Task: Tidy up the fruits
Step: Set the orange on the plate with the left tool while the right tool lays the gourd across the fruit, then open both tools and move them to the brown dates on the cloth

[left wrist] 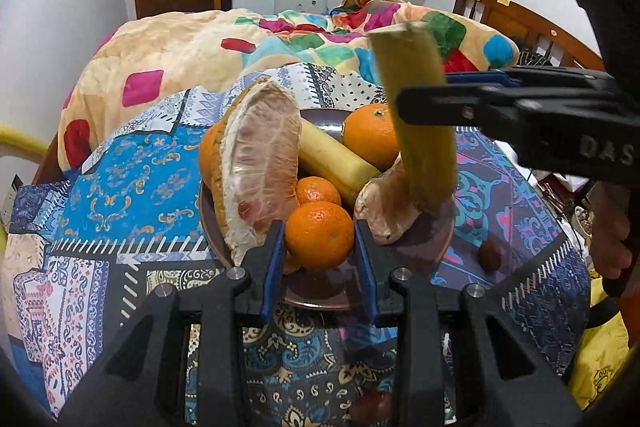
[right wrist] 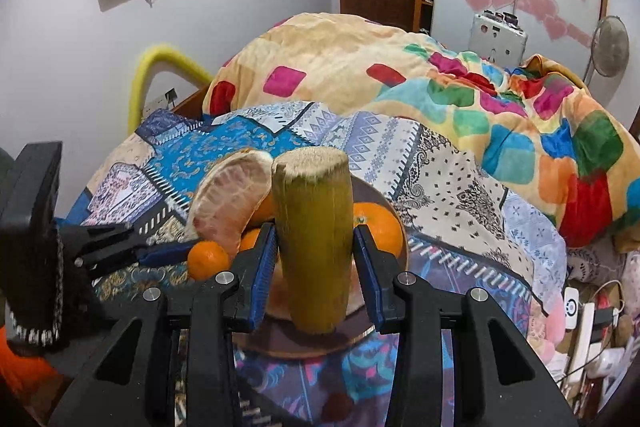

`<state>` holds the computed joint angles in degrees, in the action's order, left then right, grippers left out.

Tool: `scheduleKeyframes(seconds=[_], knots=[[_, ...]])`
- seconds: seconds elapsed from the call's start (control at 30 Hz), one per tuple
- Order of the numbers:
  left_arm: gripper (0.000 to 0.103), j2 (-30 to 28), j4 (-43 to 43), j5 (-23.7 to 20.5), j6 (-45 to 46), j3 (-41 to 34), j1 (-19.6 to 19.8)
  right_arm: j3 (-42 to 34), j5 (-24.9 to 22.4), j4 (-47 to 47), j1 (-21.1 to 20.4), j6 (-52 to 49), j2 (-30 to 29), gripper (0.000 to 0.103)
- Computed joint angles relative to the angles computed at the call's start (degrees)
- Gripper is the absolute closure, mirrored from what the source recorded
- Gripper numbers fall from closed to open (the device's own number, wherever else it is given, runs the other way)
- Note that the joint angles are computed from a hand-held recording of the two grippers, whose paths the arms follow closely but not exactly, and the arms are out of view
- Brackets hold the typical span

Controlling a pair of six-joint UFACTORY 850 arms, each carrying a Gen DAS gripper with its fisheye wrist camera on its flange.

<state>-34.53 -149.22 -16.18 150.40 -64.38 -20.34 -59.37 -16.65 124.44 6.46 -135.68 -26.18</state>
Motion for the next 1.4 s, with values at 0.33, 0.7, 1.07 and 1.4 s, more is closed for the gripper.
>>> scheduleKeyframes(seconds=[0.33,0.7,1.07,1.4], knots=[[0.069,-0.09,-0.72,-0.79,0.95,0.26,0.11,-4.83,2.75,-10.18,1.01,11.38,-4.76,0.068],[0.059,0.96,-1.42,-1.44,1.15,1.79,0.21,-0.38,1.14,0.29,1.24,0.24,-0.25,0.067],[0.054,7.75,-7.87,-3.85,6.35,9.36,1.06,11.52,-4.76,17.61,-1.21,-16.40,8.97,0.063],[0.049,11.86,-15.23,-3.69,11.52,15.39,-0.06,21.15,-7.49,28.05,-2.76,-26.53,12.97,0.063]])
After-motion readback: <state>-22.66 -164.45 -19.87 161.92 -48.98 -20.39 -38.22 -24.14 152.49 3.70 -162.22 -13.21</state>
